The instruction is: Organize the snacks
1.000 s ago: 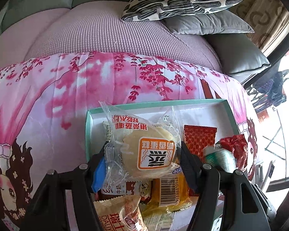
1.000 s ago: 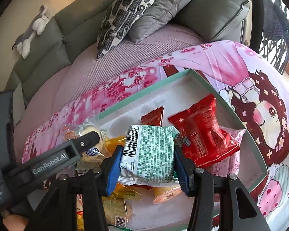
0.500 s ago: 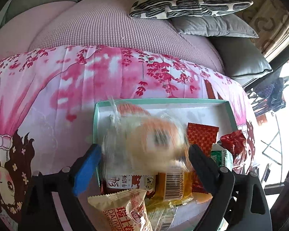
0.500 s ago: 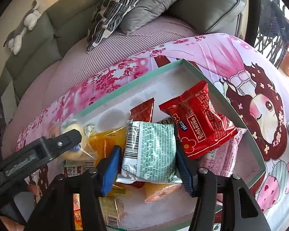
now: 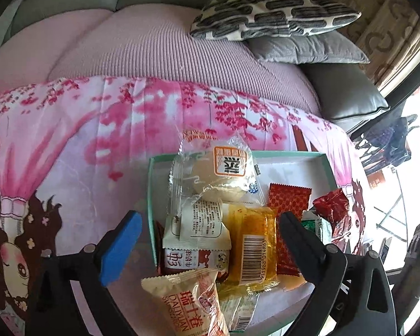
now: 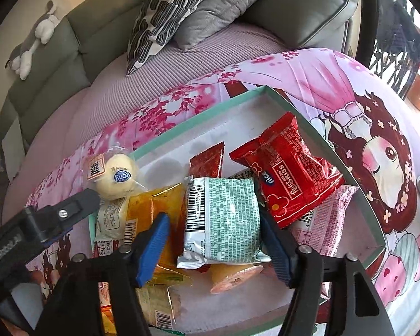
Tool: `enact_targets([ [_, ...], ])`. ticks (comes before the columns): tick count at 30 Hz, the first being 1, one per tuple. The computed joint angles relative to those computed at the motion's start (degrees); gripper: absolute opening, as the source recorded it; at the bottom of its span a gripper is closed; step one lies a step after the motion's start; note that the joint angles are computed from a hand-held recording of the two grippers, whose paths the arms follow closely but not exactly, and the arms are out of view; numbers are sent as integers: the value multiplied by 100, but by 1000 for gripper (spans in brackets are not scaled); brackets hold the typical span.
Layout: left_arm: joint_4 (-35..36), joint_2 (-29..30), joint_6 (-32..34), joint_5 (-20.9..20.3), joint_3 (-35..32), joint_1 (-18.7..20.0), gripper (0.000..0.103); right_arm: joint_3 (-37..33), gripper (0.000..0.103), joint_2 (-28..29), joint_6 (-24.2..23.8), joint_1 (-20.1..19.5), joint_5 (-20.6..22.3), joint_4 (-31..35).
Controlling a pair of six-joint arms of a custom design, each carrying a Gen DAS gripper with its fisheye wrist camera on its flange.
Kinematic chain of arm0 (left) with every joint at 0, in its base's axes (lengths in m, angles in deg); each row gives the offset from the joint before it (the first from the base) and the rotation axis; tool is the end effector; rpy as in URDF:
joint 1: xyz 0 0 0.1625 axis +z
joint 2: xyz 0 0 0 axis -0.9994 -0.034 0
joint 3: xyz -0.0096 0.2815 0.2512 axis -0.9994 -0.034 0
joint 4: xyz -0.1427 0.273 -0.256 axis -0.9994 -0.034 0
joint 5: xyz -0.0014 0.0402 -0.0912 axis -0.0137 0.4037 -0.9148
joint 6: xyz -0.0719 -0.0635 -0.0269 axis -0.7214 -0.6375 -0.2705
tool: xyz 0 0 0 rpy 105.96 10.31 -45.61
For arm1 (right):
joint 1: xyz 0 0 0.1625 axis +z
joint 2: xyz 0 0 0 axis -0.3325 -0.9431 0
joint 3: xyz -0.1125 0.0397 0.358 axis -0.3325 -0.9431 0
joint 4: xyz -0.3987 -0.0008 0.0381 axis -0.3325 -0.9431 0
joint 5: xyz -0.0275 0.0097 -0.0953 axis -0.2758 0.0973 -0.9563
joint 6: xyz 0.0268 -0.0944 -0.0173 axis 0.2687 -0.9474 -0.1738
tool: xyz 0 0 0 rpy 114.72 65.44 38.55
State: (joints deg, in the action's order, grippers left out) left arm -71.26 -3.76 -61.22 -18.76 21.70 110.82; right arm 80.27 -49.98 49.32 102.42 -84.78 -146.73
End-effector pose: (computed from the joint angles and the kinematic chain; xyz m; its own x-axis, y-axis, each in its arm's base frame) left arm -0.4161 -0.3721 -0.0044 -0.8657 0.1961 -0.4607 0.3395 0.9062 -0.2522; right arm 0.0472 -0.2850 0.3341 -0.8094 0.4027 0.4273 0.0277 0.7531 -0.6573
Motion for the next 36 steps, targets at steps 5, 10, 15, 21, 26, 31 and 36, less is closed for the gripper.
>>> enact_targets([
  [5,498,-205,-245,501,52,-158,99,10,85,46,-51,61,-32,-60],
  [10,1240,-376,-679,1066,93,-321,99,48,85,107,-186,119,-127,-260],
  [15,1544,-479,-875,1266,197,-429,99,60,87,165,-247,218,-227,-391],
  [21,1692,-643,-1304,1426,395,-505,99,112,103,185,-348,357,-259,-587],
  [26,2391,-584,-1936,1639,285,-560,99,123,103,193,-383,381,-262,-611],
  [31,3566,-379,-2660,1782,-51,-611,99,111,103,160,-420,346,-264,-605],
  [36,3652,-519,-2854,1778,53,-657,99,80,103,143,-451,351,-369,-535],
])
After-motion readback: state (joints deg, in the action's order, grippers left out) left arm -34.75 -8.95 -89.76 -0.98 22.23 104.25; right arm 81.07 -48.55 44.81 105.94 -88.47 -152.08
